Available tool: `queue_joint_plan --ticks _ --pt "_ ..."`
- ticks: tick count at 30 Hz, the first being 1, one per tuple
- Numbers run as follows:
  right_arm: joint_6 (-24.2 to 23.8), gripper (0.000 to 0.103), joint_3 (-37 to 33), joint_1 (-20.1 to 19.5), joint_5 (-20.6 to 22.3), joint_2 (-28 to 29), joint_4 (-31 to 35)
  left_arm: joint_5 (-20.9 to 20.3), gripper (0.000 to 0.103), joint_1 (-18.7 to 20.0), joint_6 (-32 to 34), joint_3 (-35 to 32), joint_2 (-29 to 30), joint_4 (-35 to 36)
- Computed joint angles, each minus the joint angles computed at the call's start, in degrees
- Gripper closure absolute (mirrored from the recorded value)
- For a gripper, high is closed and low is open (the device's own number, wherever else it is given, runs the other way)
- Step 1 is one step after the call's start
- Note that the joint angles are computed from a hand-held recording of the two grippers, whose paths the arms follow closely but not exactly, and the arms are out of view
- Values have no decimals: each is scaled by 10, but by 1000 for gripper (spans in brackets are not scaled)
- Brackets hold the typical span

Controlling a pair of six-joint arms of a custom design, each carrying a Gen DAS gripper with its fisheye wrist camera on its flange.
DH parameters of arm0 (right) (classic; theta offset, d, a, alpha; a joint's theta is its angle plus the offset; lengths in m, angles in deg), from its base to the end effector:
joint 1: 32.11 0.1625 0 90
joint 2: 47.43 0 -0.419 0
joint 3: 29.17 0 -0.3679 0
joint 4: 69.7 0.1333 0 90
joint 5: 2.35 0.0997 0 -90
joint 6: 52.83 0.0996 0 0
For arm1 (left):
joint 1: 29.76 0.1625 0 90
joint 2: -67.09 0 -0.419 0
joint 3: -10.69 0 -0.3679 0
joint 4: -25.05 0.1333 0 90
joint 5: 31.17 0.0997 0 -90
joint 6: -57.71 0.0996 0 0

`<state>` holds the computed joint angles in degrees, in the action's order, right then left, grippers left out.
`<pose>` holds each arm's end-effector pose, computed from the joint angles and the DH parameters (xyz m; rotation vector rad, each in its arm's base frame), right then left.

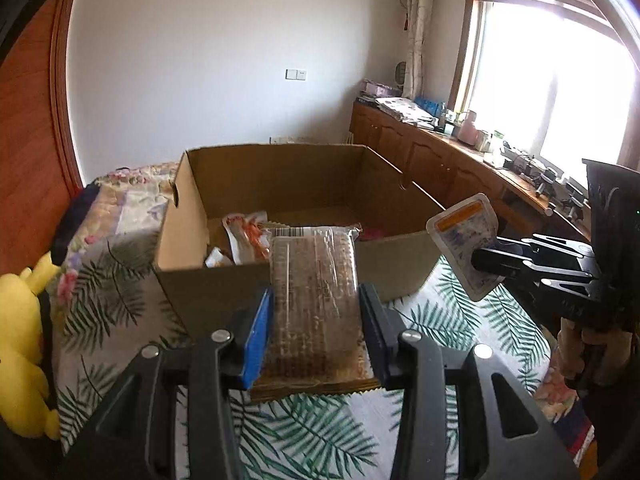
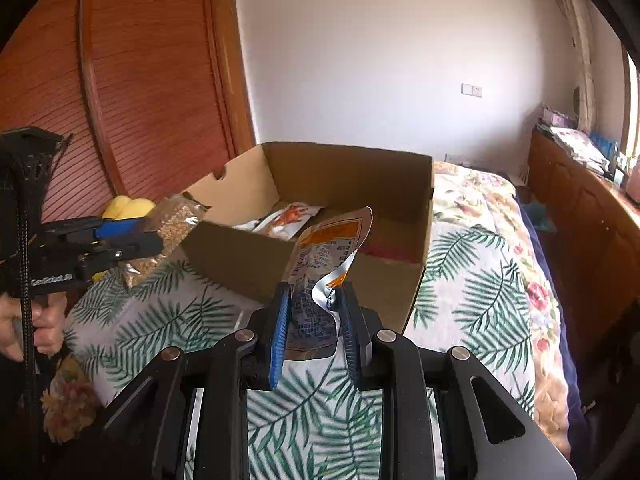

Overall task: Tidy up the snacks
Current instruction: 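Carry cracker pack and clear packet over the box with both tools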

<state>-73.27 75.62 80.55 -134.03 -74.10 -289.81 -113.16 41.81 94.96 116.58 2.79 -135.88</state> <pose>0.2816 -0.5003 0.0233 0.4315 -2.2130 1.0971 -0.0476 -0.6083 0.2587 1.2801 2.5352 -0.7009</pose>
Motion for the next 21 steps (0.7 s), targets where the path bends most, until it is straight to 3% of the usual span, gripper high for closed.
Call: queue_joint_plan --ticks 9,21 --pt "18 81 -46 -11 2 -9 34 20 62 -10 -5 -44 27 -8" --pt "17 81 -116 -12 -26 9 71 53 62 -17 -24 -109 74 -8"
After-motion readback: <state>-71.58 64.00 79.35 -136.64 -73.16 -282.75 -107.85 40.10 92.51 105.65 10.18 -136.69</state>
